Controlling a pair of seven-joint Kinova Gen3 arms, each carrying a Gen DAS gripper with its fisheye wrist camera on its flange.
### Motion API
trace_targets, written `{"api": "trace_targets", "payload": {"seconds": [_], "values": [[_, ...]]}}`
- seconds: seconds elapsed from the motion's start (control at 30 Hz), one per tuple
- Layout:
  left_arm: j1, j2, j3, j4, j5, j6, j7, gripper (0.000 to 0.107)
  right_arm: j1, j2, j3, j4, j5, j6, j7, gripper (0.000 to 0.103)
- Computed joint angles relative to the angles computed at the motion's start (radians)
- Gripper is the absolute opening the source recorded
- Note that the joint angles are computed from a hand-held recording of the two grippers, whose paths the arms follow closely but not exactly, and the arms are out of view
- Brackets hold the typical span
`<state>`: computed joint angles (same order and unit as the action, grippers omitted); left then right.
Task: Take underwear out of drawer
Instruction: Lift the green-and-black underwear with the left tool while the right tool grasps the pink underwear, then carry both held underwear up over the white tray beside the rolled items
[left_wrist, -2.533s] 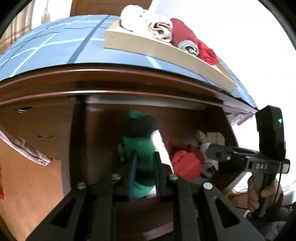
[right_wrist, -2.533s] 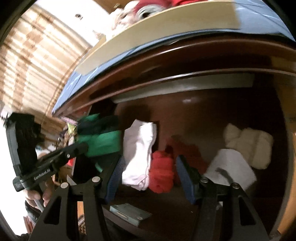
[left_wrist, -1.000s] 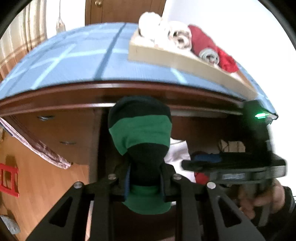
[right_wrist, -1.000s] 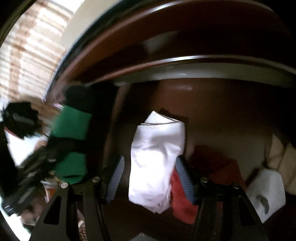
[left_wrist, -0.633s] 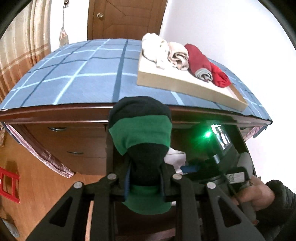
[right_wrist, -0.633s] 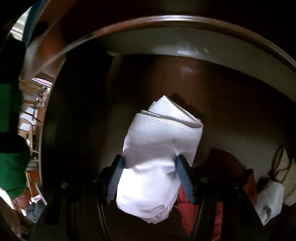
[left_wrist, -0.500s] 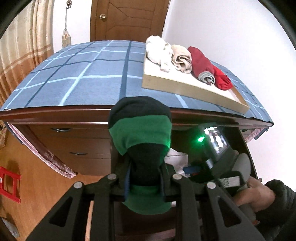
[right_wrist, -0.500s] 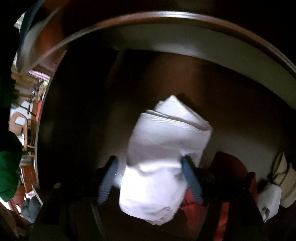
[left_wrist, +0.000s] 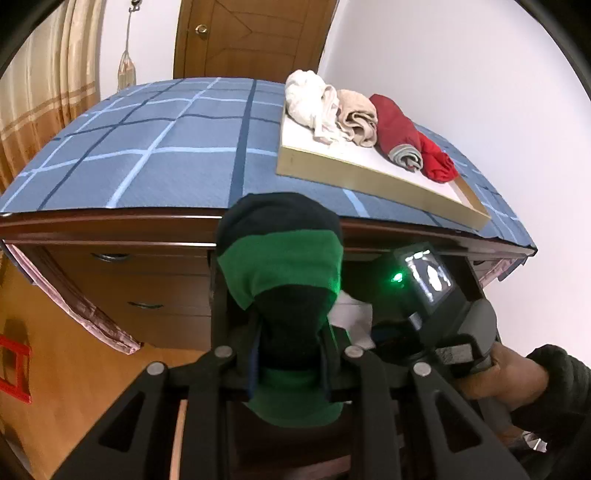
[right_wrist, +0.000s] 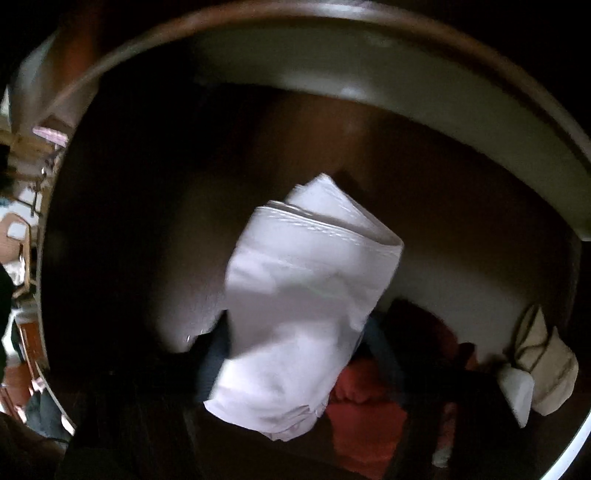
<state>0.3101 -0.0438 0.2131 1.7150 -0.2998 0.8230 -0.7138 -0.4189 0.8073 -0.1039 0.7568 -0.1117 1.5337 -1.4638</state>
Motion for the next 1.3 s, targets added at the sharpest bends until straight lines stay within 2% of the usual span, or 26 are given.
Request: {"api": "trace_targets", "payload": {"seconds": [0.07, 0.17, 0.33, 0.47, 0.57, 0.63, 0.73, 1.07, 1.3], "values": [[0.001, 0.002, 0.000, -0.001, 0.007, -0.001, -0.007, 0.022, 0.042, 0.010, -0.032, -0.007, -0.048, 0.002, 0.014, 0.031], [0.004, 0.002, 0.000, -0.003, 0.011, -0.004, -0.011, 0.022, 0.100, 0.025, -0.061, -0.010, -0.146, 0.012, 0.026, 0.028], [0.006, 0.004, 0.004, -0.005, 0.000, -0.012, 0.002, 0.022, 0.185, -0.100, -0.119, 0.191, -0.238, -0.169, 0.133, 0.027], [0.022, 0.012, 0.018, -0.019, -0.041, -0.002, 0.031, 0.022, 0.242, -0.231, -0.098, 0.371, -0.368, -0.332, 0.267, 0.027], [0.042, 0.022, 0.028, -0.038, -0.072, 0.012, 0.046, 0.022, 0.300, -0.282, -0.136, 0.430, -0.408, -0.390, 0.305, 0.027], [0.059, 0.031, 0.034, -0.052, -0.099, 0.020, 0.070, 0.022, 0.305, -0.303, -0.107, 0.447, -0.449, -0.425, 0.333, 0.027], [0.086, 0.044, 0.040, -0.074, -0.126, 0.027, 0.090, 0.022, 0.338, -0.385, -0.121, 0.522, -0.464, -0.478, 0.351, 0.027], [0.176, 0.085, 0.037, -0.155, -0.209, 0.061, 0.147, 0.022, 0.462, -0.502, -0.056, 0.606, -0.607, -0.478, 0.477, 0.027], [0.205, 0.102, 0.026, -0.202, -0.253, 0.087, 0.154, 0.022, 0.481, -0.505, -0.034, 0.561, -0.649, -0.467, 0.508, 0.027]]}}
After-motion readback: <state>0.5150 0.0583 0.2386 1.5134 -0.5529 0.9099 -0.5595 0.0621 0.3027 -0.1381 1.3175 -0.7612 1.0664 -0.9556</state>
